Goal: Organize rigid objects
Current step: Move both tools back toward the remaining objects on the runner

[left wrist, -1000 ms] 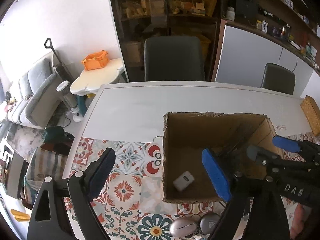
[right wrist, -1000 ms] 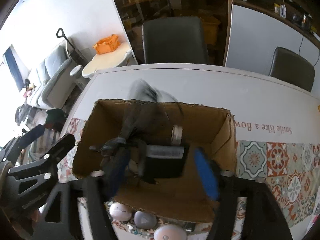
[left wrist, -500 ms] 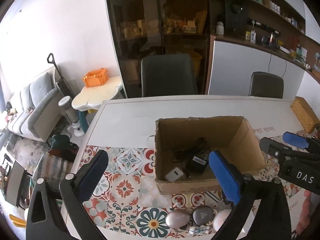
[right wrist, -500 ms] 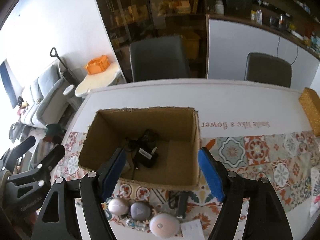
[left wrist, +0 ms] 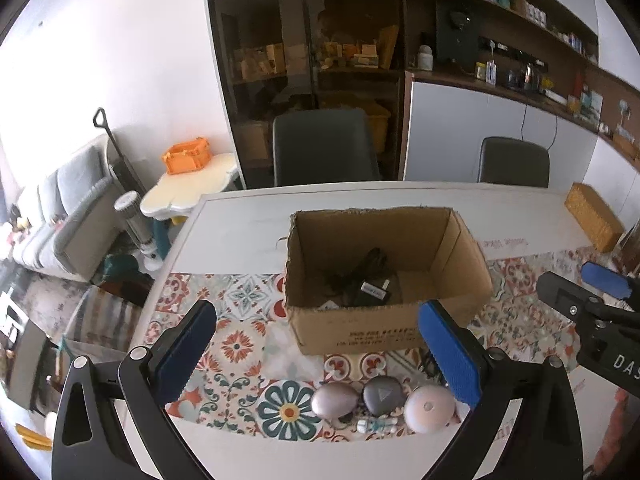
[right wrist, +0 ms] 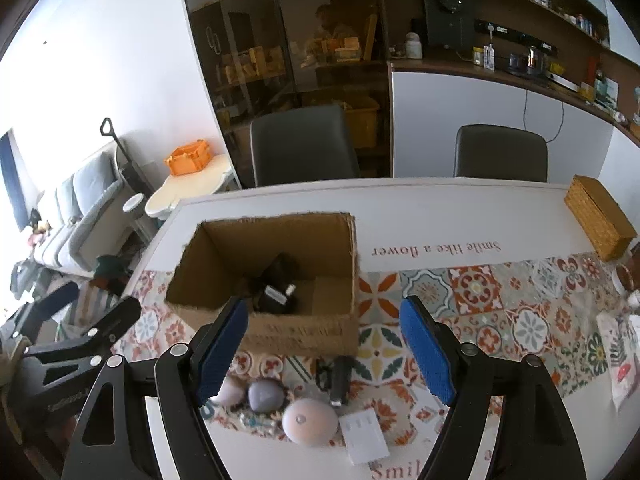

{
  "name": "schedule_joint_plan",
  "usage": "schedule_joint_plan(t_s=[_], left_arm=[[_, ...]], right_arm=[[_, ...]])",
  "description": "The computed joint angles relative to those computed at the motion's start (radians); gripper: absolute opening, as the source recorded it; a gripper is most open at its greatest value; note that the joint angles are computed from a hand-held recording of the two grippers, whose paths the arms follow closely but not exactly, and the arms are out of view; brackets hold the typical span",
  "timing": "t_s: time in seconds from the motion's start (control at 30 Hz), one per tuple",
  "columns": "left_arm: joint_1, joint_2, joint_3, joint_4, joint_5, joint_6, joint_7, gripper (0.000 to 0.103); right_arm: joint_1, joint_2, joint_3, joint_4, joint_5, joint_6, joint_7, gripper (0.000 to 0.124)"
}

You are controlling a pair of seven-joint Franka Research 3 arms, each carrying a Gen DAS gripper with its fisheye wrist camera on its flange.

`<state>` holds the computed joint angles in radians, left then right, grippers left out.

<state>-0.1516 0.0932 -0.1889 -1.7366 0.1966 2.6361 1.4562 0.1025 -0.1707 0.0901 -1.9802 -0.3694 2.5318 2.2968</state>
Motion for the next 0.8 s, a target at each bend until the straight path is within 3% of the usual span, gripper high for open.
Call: schedule_joint_plan(t_s=[0.27,0.8], left_arm=[[-0.014,-0.07,-0.005,-0.116,0.038,0.031,-0.023,0.103],[-0.032,-0.14,-0.007,-0.278,-0.018,-0.024,0.016,0.103]], right_arm=[[-0.005,-0.074,0.009,-0.099,0.035,-0.031,-0.033,0.078],[0.009,-0.122,0.014,-0.22,0.178,-0.108,-0.138,0.078]])
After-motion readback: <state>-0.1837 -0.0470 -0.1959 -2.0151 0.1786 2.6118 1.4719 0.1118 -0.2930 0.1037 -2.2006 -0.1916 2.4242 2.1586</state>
